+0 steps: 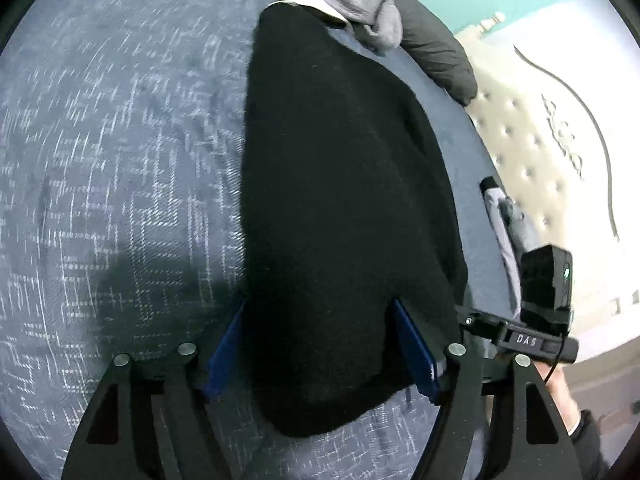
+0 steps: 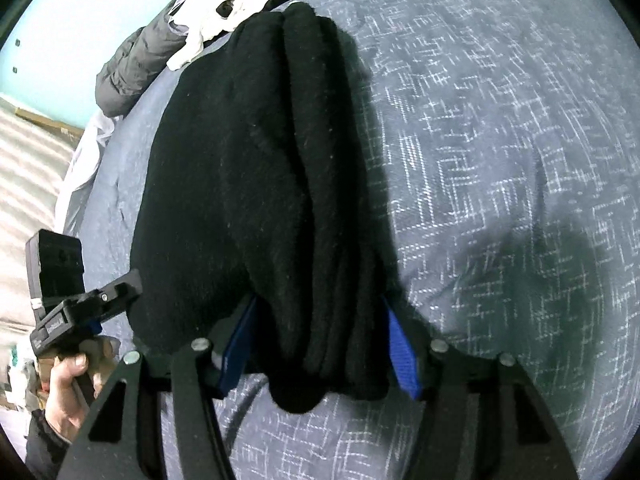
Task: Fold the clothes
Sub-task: 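Lift the black sweatshirt with both tools and carry it toward the headboard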
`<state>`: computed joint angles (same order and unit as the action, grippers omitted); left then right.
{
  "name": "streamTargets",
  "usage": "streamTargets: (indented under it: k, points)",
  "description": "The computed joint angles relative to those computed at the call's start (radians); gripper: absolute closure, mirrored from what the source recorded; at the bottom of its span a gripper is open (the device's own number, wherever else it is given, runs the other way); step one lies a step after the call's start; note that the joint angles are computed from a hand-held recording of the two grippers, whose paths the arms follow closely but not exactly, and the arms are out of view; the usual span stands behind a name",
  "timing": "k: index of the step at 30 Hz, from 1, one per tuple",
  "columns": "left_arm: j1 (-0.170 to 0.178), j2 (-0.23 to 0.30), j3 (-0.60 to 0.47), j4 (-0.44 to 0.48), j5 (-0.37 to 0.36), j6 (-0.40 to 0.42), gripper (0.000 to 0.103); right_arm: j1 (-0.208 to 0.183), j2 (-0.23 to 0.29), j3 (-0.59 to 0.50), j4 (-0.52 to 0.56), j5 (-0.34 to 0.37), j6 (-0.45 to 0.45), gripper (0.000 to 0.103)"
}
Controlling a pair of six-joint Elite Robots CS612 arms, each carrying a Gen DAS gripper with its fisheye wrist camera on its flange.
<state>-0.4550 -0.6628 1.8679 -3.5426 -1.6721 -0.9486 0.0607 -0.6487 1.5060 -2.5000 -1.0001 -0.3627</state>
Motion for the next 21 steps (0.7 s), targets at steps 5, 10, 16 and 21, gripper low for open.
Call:
streamTargets:
  k: [5,10,16,21]
  points:
    - [-0.011,0.001,0.003,-0.016,0.027,0.006,0.035,-0.005,0.002,0.001,0.003,0.024,-0.013,0.065]
    - [-0.021,-0.006,0.005,-0.013,0.051,0.025,0.04,0.001,0.001,0.007,-0.033,0.019,-0.016,0.074]
    - [-0.052,-0.039,0.015,0.014,0.141,0.088,0.049,-0.004,-0.008,0.029,-0.097,0.042,-0.034,0.081]
    - [-0.057,-0.062,0.006,0.015,0.176,0.121,0.051,-0.02,-0.032,0.056,-0.128,0.067,-0.072,0.083]
